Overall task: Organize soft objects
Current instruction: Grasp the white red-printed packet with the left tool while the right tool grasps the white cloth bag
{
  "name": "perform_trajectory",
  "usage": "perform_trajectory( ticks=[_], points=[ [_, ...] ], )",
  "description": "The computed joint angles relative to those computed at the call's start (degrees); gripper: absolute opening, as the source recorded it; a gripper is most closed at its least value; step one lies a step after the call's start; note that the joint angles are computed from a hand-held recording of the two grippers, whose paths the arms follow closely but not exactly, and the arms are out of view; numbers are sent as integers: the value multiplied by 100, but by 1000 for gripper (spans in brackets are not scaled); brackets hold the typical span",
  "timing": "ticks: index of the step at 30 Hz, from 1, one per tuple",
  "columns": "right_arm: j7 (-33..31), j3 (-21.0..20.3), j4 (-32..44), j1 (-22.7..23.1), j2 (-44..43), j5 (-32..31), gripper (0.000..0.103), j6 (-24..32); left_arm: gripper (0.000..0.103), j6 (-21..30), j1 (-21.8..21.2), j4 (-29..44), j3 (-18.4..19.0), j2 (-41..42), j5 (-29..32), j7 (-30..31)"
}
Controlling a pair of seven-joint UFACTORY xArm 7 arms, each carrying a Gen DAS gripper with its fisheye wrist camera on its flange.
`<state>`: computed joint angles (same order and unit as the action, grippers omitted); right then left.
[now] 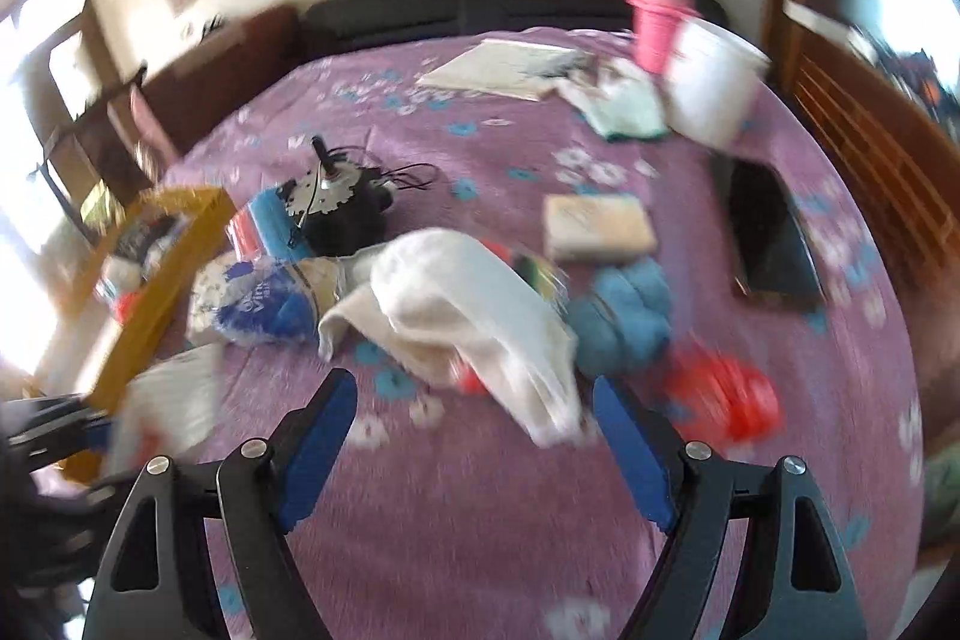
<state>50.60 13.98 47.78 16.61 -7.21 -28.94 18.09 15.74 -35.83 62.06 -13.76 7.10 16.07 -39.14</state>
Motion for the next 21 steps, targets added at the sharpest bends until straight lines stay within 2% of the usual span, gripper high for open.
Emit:
perform_trajectory(
  ticks=[3,7,8,9,10,13,14,16,20,21],
  points=[
    [84,11,624,17,556,-508,84,358,36,-384,136,-531,-16,-443,-282,-14],
    [-73,-234,1126,290,1018,-703,84,600,36,-726,373,-1087,-81,-915,-869,173],
    [-147,-294,1208,347,1105,-659,77,611,36,-765,417,-1251,-76,-1071,-1001,222],
    [-278,-342,1274,389,1184,-522,59,626,36,-778,479,-1369,-79,-1187,-1066,213],
    [-434,-378,1302,417,1225,-319,48,621,36,-793,550,-1458,-95,-1270,-1084,165],
    [-369,-518,1205,492,1138,-205,30,473,36,-902,676,-1766,-71,-1539,-1311,191],
    [-342,-533,1148,501,1073,-174,26,420,36,-1002,554,-1926,79,-1668,-1644,398],
    [-118,-548,1029,505,892,-298,25,337,36,-1127,211,-2141,443,-1861,-2387,920],
    [190,-406,783,421,396,-444,24,192,37,-1340,-19,-2543,760,-2326,-3058,1291],
    [246,-335,750,392,288,-482,24,165,36,-1401,108,-2672,691,-2493,-3058,1226]
  ],
)
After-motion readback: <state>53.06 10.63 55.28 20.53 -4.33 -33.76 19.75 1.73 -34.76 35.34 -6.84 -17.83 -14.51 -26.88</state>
